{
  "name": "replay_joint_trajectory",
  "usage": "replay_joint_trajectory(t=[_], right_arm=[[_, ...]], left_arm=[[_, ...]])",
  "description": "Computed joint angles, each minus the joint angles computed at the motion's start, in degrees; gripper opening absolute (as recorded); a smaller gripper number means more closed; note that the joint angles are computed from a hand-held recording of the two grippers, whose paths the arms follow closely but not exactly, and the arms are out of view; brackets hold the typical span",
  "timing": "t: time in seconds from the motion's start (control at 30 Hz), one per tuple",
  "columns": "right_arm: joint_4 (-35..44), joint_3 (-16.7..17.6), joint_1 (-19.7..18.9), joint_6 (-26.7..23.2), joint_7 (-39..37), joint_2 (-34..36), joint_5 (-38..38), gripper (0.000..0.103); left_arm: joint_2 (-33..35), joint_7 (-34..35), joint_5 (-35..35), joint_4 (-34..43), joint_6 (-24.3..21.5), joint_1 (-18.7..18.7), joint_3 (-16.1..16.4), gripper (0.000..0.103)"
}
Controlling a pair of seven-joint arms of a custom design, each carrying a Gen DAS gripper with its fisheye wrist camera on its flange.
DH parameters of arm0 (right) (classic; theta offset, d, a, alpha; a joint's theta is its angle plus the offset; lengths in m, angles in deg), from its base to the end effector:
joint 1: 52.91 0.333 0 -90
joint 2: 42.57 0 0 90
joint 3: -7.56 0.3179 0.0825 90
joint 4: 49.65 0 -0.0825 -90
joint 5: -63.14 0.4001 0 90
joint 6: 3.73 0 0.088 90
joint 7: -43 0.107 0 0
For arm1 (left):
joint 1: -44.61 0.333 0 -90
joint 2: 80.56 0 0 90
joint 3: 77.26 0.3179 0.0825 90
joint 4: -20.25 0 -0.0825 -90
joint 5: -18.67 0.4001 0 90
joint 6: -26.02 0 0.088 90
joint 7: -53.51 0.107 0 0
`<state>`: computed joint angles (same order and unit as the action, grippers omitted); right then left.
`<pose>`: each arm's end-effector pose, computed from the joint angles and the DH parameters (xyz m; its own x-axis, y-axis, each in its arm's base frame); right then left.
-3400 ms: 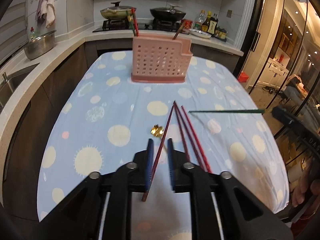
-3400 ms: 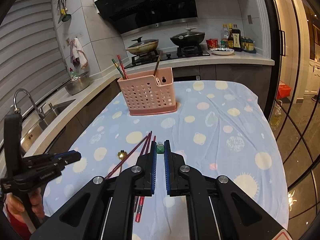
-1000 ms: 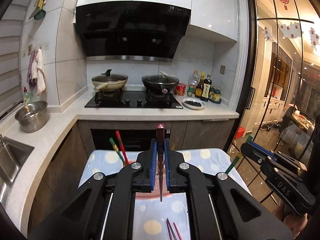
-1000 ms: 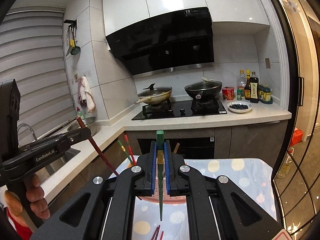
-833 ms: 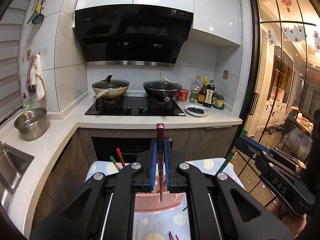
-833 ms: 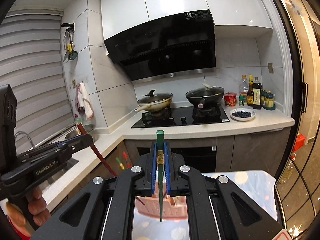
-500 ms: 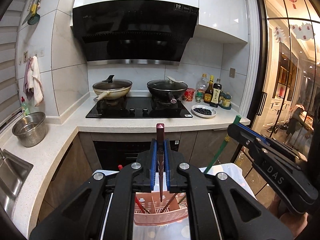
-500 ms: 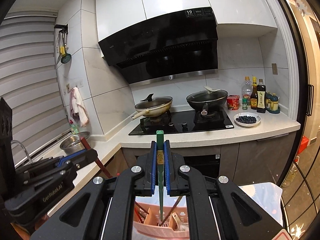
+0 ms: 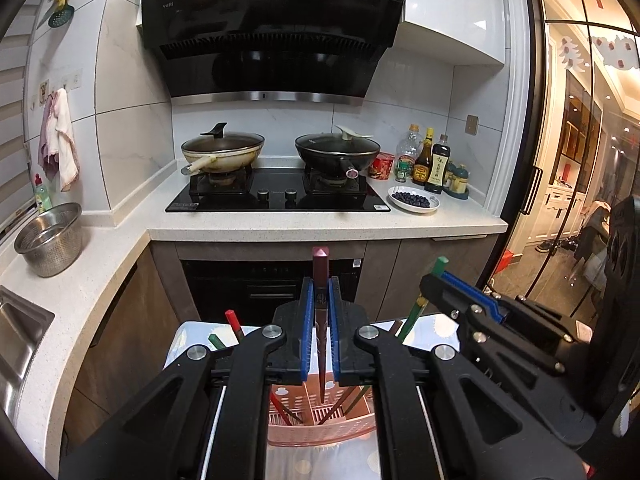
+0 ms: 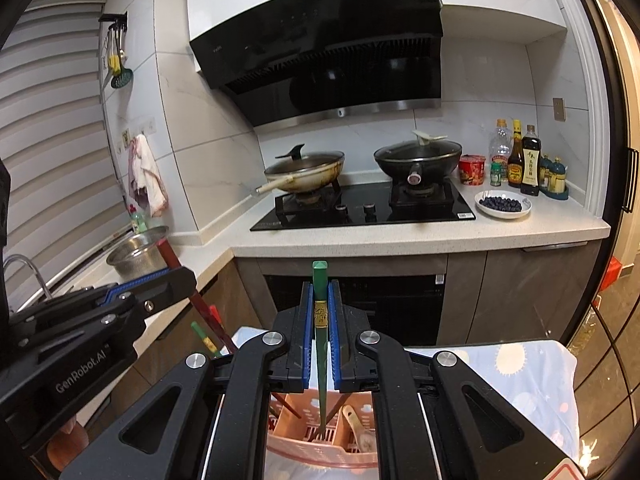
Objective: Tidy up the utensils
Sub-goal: 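Drop the dark red chopstick into the holder while the right tool releases the green one, then open both tools and move them back over the remaining chopsticks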
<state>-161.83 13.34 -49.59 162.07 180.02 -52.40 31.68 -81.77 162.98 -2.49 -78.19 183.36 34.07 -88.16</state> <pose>0.5562 0.1254 0.6767 -0.0763 -0.9791 -0.1884 -0.4032 0.2031 -0.8923 0.5814 -0.2144 0.7042 -0.4743 -0.8779 0.0653 -0.4448 0.1749 -0.8784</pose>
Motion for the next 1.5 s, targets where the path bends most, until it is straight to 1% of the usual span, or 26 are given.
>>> replay_joint_trajectory(t=[0.37,0.5,0.6,0.63,0.67,0.7,0.73,0.77,0.8,0.83,0.93,1.0,1.1,1.27,1.4,1.5], right_arm=[[-2.23,0.30,0.73,-2.08,-0.16,-0.14,-0.41,0.007],[-2.79,0.69,0.49,-2.71,1.61,-0.56,-2.04,0.007],[-3.05,1.02,0.10,-3.30,3.16,-0.87,-3.57,0.008],[-3.23,1.52,-0.49,-3.52,5.05,-1.22,-5.39,0.014],[-3.46,1.75,-0.79,-3.67,6.33,-1.53,-6.52,0.027],[-3.75,1.92,-1.08,-3.40,7.69,-1.86,-7.54,0.036],[-4.19,2.17,-1.54,-2.92,9.37,-2.36,-8.86,0.048],[-4.50,2.44,-1.88,-2.75,10.55,-2.80,-9.93,0.049],[-4.73,2.42,-1.81,-2.89,10.57,-3.12,-10.06,0.049],[-4.94,2.37,-1.66,-2.89,10.35,-3.42,-9.96,0.049],[-5.30,3.00,-2.11,-3.52,10.85,-4.36,-11.22,0.049],[-5.70,3.43,-2.29,-3.87,11.32,-5.02,-12.06,0.049],[-6.92,3.55,-2.11,-4.03,10.97,-6.31,-11.64,0.049],[-9.82,4.64,-2.47,-4.58,10.96,-9.17,-11.30,0.049],[-12.87,5.85,-2.80,-4.90,10.85,-11.87,-10.53,0.049],[-15.78,7.51,-3.50,-5.68,11.41,-14.51,-10.87,0.049]], left_arm=[[0.29,-2.25,2.90,-1.35,-0.58,0.05,-0.09,0.007],[0.55,-2.72,3.40,-1.38,-0.79,0.14,-0.10,0.007],[0.37,-4.47,5.09,-1.87,-0.30,0.26,-0.11,0.007],[0.14,-5.82,6.42,-2.41,0.65,0.31,-0.13,0.010],[-0.21,-8.40,8.94,-3.03,1.36,0.42,-0.17,0.016],[-0.49,-10.02,10.35,-3.44,1.84,0.53,-0.13,0.037],[-0.91,-11.60,11.58,-4.20,2.94,0.64,-0.09,0.055],[-1.36,-13.58,13.19,-5.13,4.27,0.80,-0.08,0.058],[-1.67,-13.55,13.20,-5.59,4.80,0.78,0.05,0.058],[-1.85,-12.70,12.46,-5.65,4.53,0.67,0.26,0.058],[-2.40,-13.01,12.62,-6.17,4.36,0.80,0.55,0.058],[-3.19,-11.77,11.17,-6.98,4.16,0.67,0.90,0.058],[-4.50,-9.89,9.33,-8.39,4.11,0.43,1.38,0.058],[-6.85,-8.42,8.71,-11.22,4.57,0.12,1.79,0.058],[-9.40,-6.79,7.40,-14.45,4.92,-0.62,2.45,0.058],[-11.87,-5.44,6.41,-17.91,5.27,-1.42,3.09,0.058]])
